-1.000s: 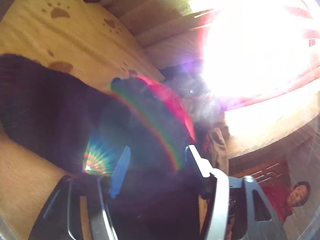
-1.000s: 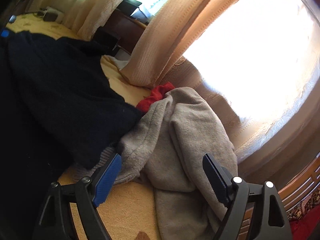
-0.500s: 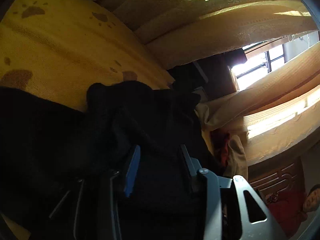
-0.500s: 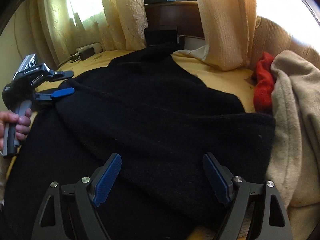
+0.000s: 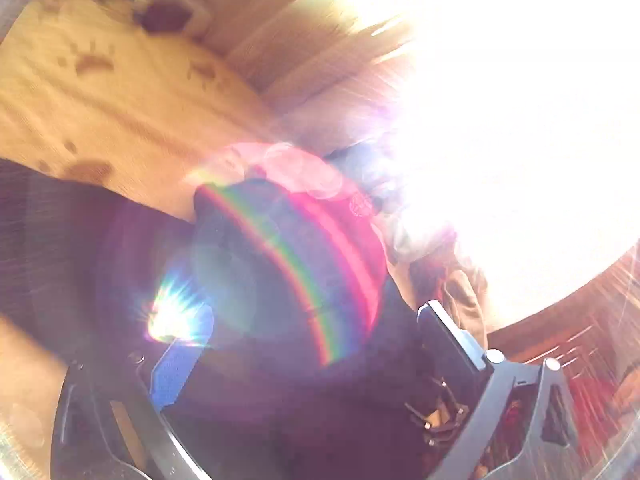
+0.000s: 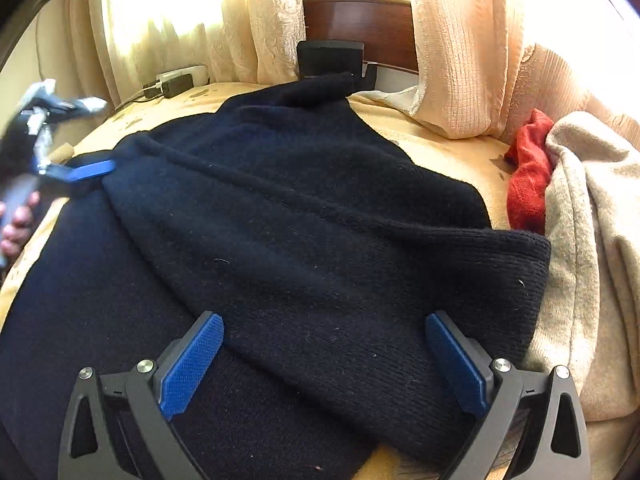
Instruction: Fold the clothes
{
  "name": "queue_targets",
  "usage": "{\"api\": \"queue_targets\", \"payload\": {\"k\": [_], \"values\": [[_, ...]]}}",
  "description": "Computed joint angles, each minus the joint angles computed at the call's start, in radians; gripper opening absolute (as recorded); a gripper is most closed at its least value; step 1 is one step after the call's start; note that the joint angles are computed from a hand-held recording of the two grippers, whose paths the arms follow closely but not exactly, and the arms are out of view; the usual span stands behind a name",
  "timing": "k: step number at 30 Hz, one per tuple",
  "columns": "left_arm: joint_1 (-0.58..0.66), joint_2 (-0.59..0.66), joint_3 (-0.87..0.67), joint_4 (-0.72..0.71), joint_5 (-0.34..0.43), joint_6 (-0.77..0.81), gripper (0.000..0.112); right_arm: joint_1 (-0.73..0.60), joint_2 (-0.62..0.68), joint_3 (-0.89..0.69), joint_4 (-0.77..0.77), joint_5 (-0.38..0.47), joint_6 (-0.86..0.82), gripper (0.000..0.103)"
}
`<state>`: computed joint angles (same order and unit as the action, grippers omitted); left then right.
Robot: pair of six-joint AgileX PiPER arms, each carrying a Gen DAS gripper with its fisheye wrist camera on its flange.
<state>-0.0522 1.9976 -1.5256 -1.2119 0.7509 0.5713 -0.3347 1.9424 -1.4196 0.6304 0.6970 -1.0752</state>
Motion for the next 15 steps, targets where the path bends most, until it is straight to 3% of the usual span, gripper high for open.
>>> {"api": "queue_targets", "payload": {"k": [4, 6, 9, 11, 15], "values": [[0.044, -0.228, 0.311, -0.184, 0.043, 0.257, 0.103, 0.002, 0.013, -0.002, 0.008, -0.005, -0.027, 0.103], [0.091, -0.330, 0.470, -0.273, 0.081, 0.370, 0.103, 0.033, 0.020, -0.009, -0.044, -0.049, 0.021, 0.103], [0.197, -0.473, 0.676, -0.343, 0.118, 0.472, 0.103, 0.062, -0.071, 0.047, 0.014, -0.057, -0.003, 0.102], [0.300, -0.555, 0.768, -0.334, 0.144, 0.497, 0.103, 0.087, -0.175, 0.117, 0.141, -0.040, -0.147, 0.102], [0.664, -0.624, 0.818, -0.226, 0.313, 0.544, 0.103, 0.221, -0.356, 0.282, 0.311, -0.032, -0.396, 0.102]]}}
